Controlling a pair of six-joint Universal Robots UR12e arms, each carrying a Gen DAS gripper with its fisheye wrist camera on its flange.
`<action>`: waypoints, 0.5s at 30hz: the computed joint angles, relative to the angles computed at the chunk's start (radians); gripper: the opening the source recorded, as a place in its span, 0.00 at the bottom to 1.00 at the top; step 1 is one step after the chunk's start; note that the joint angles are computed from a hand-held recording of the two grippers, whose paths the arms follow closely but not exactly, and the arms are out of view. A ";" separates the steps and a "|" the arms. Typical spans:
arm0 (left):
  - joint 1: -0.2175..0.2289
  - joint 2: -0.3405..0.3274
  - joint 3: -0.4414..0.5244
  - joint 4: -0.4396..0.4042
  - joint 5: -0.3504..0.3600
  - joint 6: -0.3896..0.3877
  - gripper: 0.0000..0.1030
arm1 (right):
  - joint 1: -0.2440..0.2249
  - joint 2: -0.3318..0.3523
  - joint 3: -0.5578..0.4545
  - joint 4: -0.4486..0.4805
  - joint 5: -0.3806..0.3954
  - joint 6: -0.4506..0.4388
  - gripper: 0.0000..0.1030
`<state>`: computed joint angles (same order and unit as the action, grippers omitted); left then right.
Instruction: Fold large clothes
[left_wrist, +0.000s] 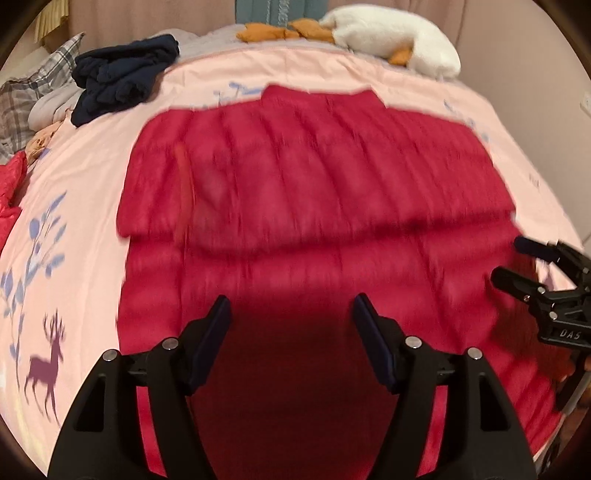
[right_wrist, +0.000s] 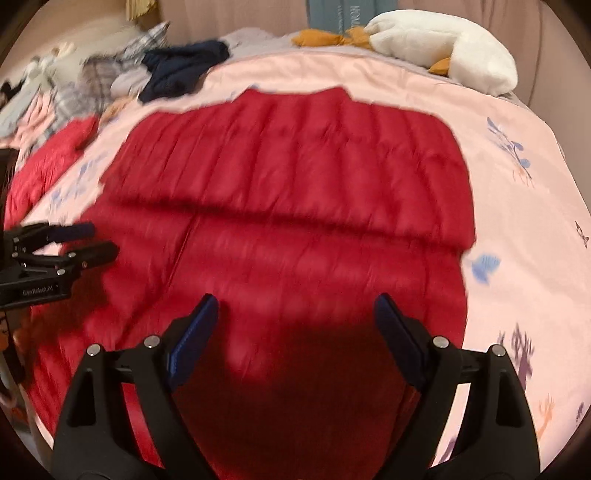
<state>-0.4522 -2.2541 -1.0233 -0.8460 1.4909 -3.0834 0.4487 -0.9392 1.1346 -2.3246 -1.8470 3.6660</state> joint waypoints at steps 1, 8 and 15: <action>-0.002 0.010 -0.019 0.005 0.006 0.009 0.68 | 0.008 0.000 0.000 0.011 -0.013 -0.009 0.85; -0.008 0.111 -0.203 0.108 0.031 0.027 0.68 | 0.050 -0.031 0.045 0.037 -0.045 -0.008 0.85; 0.004 0.186 -0.316 0.152 0.019 -0.019 0.68 | 0.082 -0.089 0.141 -0.001 -0.069 0.058 0.85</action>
<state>-0.4478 -2.0683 -1.3392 -0.6942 1.5100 -3.1025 0.5302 -1.0286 1.2759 -2.3260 -1.9157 3.7237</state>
